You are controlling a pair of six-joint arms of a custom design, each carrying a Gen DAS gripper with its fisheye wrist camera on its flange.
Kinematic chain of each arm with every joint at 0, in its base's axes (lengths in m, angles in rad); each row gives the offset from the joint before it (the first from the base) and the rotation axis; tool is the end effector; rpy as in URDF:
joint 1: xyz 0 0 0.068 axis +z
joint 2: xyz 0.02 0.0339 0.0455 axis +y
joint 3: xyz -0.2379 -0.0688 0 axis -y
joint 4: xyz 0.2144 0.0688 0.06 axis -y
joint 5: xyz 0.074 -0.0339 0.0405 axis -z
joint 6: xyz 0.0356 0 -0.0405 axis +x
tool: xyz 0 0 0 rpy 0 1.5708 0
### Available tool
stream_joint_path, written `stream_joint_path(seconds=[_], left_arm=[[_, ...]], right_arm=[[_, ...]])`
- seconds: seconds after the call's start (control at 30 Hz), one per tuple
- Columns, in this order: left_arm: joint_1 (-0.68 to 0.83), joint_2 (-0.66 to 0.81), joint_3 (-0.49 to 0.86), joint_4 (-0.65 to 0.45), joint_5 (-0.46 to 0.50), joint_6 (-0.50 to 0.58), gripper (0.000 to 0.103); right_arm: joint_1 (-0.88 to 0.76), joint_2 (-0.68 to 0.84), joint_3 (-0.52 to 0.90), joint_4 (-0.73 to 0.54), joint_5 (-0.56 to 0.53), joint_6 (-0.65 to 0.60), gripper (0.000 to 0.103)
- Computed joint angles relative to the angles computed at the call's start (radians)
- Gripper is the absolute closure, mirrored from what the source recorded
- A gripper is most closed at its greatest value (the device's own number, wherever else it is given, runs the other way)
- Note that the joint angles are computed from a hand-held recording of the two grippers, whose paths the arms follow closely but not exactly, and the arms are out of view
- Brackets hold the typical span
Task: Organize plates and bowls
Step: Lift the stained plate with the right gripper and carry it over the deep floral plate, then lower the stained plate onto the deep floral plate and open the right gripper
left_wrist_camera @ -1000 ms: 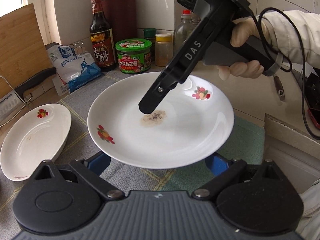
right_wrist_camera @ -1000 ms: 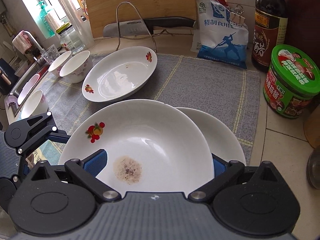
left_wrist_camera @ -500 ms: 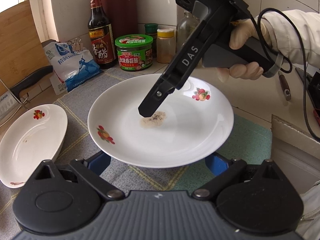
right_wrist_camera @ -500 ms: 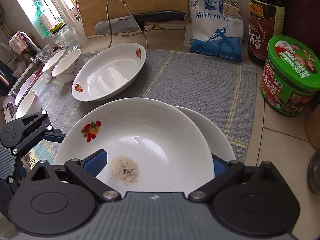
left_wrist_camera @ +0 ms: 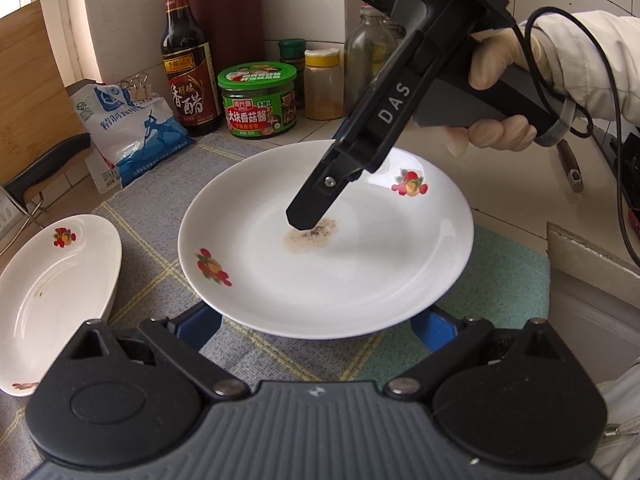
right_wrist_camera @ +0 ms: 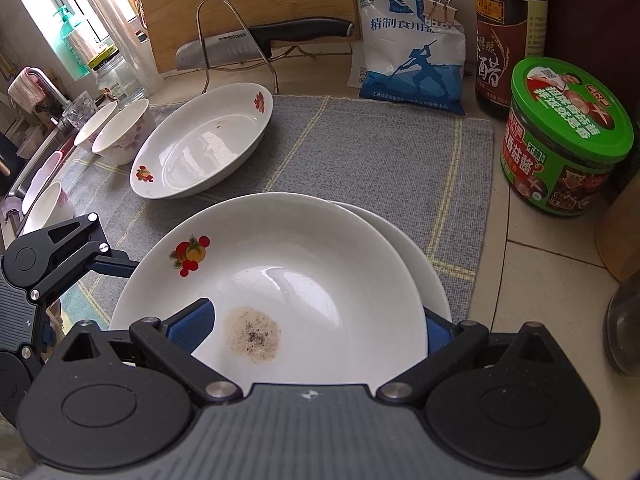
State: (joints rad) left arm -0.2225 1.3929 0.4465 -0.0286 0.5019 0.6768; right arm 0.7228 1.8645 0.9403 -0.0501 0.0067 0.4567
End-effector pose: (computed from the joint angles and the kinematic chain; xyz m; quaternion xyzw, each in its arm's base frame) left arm 0.2020 -0.0633 0.1217 0.4681 0.8023 -0.1673 0.3305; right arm 0.2458 0.2165 0.1156 -0.1258 0.9475 0.1608 0.2460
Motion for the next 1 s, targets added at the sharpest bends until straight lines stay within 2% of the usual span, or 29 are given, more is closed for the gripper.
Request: stream_joint_path(seconds=[0.67, 1.0], left_arm=[[0.0, 0.06, 0.074, -0.067, 0.003, 0.033, 0.001], [0.001, 0.05, 0.065, -0.061, -0.003, 0.032, 0.002]], right_arm=[[0.051, -0.059, -0.018, -0.083, 0.074, 0.067, 0.0], [0.071, -0.076, -0.013, -0.123, 0.104, 0.094, 0.0]])
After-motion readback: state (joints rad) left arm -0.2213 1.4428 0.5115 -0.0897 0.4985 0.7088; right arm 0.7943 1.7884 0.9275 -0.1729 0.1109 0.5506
